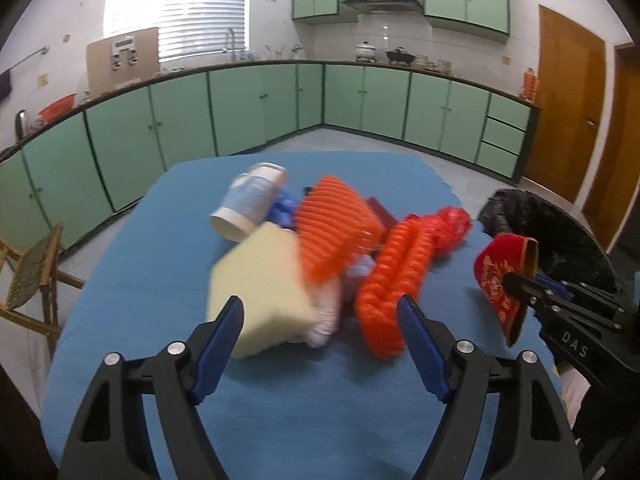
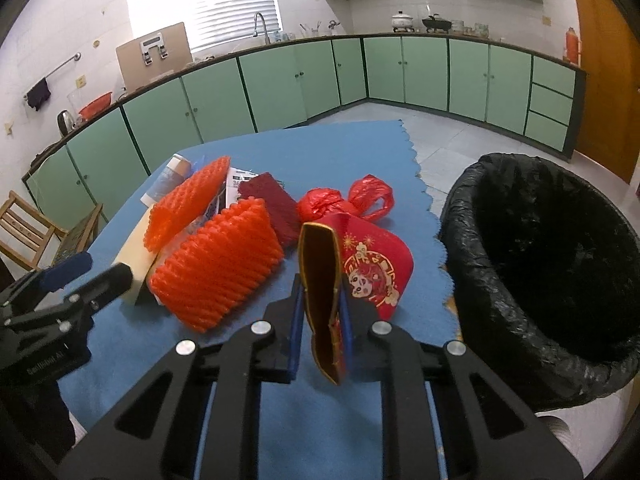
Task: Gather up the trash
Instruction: 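Lift the red envelope with the right tool while the left tool grasps an orange foam net, then carry both items over the bin and open both tools to drop them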
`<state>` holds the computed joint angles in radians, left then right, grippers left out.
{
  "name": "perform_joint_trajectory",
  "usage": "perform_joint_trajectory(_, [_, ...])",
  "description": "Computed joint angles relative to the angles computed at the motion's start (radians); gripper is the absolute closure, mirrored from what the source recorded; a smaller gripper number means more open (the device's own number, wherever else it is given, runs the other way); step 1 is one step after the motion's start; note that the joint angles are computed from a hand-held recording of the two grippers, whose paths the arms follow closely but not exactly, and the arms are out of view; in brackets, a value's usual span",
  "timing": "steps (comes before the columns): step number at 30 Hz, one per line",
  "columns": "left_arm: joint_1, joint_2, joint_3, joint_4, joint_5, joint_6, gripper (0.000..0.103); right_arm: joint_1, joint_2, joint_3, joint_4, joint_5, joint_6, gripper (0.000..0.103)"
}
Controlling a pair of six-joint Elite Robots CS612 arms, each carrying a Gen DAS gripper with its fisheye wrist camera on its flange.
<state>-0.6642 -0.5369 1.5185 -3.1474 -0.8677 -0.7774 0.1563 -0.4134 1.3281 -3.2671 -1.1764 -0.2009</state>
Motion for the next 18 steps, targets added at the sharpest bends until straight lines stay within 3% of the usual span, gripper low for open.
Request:
perform_joint_trajectory(3, [-0.003, 0.014, -0.023, 0.0, -0.012, 0.035, 0.028, -0.006, -0.005, 0.009, -0.005, 0.004, 0.007, 0.088])
perform_joint_trajectory(9, [0.007, 0.042, -0.072, 0.011, -0.068, 0.067, 0.048, -0.018, -0.009, 0.014, -0.004, 0.007, 0.026, 0.088])
perform_joint_trajectory(11, [0.007, 0.052, -0.087, 0.021, -0.074, 0.084, 0.057, -0.02, -0.01, 0.017, -0.007, 0.004, 0.028, 0.088])
perform_joint_trajectory(13, [0.009, 0.058, -0.095, 0.006, -0.096, 0.104, 0.075, -0.022, -0.012, 0.02, -0.008, 0.002, 0.03, 0.088])
perform_joint_trajectory(18, [0.002, 0.062, -0.108, 0.022, -0.069, 0.126, 0.081, -0.026, -0.015, 0.023, -0.011, 0.005, 0.04, 0.088])
